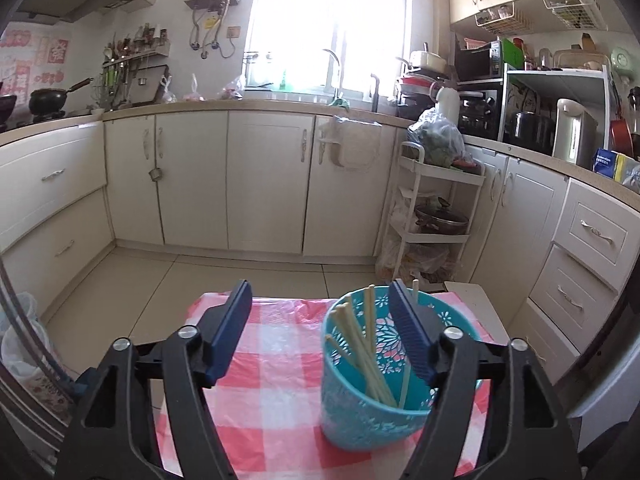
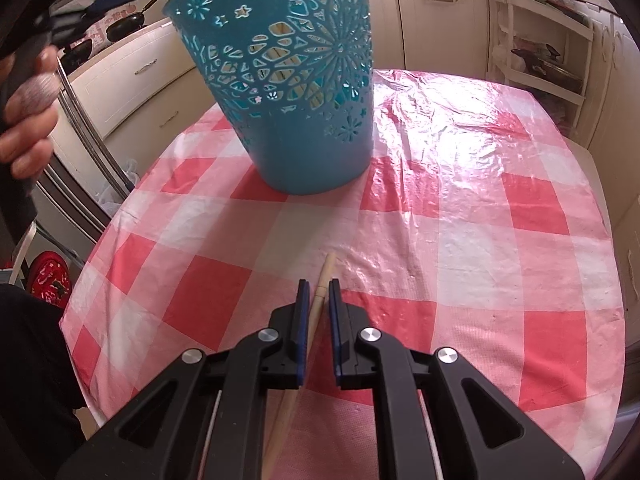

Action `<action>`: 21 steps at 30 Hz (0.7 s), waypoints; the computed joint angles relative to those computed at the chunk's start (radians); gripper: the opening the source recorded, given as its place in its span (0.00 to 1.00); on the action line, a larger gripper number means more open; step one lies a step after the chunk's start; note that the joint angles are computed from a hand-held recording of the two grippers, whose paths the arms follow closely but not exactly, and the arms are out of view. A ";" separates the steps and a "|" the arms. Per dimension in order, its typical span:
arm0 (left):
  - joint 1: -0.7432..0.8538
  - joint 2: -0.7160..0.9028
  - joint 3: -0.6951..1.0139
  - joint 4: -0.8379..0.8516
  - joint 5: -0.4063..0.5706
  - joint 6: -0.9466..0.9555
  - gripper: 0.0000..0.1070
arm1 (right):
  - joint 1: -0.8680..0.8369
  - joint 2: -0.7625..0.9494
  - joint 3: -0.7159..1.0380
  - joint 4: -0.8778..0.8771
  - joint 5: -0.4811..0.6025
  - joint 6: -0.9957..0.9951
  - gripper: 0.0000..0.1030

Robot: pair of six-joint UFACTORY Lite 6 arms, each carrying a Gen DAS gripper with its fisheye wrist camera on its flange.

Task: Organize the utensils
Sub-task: 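Carry the chopstick over the teal basket and open the right gripper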

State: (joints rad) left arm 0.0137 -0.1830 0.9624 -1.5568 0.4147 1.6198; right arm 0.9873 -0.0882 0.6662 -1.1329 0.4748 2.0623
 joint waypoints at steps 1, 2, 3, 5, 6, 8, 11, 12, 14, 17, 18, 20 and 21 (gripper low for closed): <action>0.047 -0.035 -0.028 0.006 0.028 0.000 0.75 | 0.003 -0.005 -0.006 -0.005 0.002 0.008 0.10; 0.085 -0.059 -0.049 0.001 0.048 0.008 0.77 | 0.011 -0.001 -0.004 -0.002 0.014 0.002 0.10; 0.135 -0.081 -0.072 -0.008 0.077 0.022 0.79 | 0.026 0.015 0.012 0.012 0.040 -0.018 0.10; 0.222 -0.081 -0.088 -0.011 0.131 0.020 0.81 | 0.055 0.054 0.050 0.044 0.092 -0.061 0.10; 0.255 -0.059 -0.080 -0.004 0.150 0.003 0.81 | 0.070 0.076 0.073 0.063 0.120 -0.089 0.10; 0.303 -0.003 -0.049 0.047 0.170 -0.078 0.81 | 0.090 0.110 0.112 0.103 0.163 -0.151 0.10; 0.346 0.066 -0.001 0.105 0.191 -0.163 0.81 | 0.085 0.087 0.102 0.143 0.155 -0.180 0.07; 0.349 0.069 -0.003 0.096 0.187 -0.152 0.81 | 0.075 0.060 0.083 0.158 0.132 -0.184 0.07; 0.354 0.062 -0.006 0.091 0.192 -0.138 0.81 | 0.067 -0.038 0.021 0.142 0.079 -0.137 0.06; 0.340 0.044 -0.015 0.101 0.187 -0.145 0.82 | 0.071 -0.228 -0.048 0.071 0.043 -0.054 0.06; 0.332 0.042 -0.016 0.110 0.180 -0.153 0.82 | 0.071 -0.283 -0.055 0.053 0.037 -0.042 0.06; 0.326 0.043 -0.015 0.128 0.176 -0.171 0.82 | 0.060 -0.379 -0.037 0.052 0.045 -0.071 0.06; 0.320 0.042 -0.011 0.141 0.171 -0.189 0.82 | 0.046 -0.421 -0.018 0.046 0.044 -0.088 0.06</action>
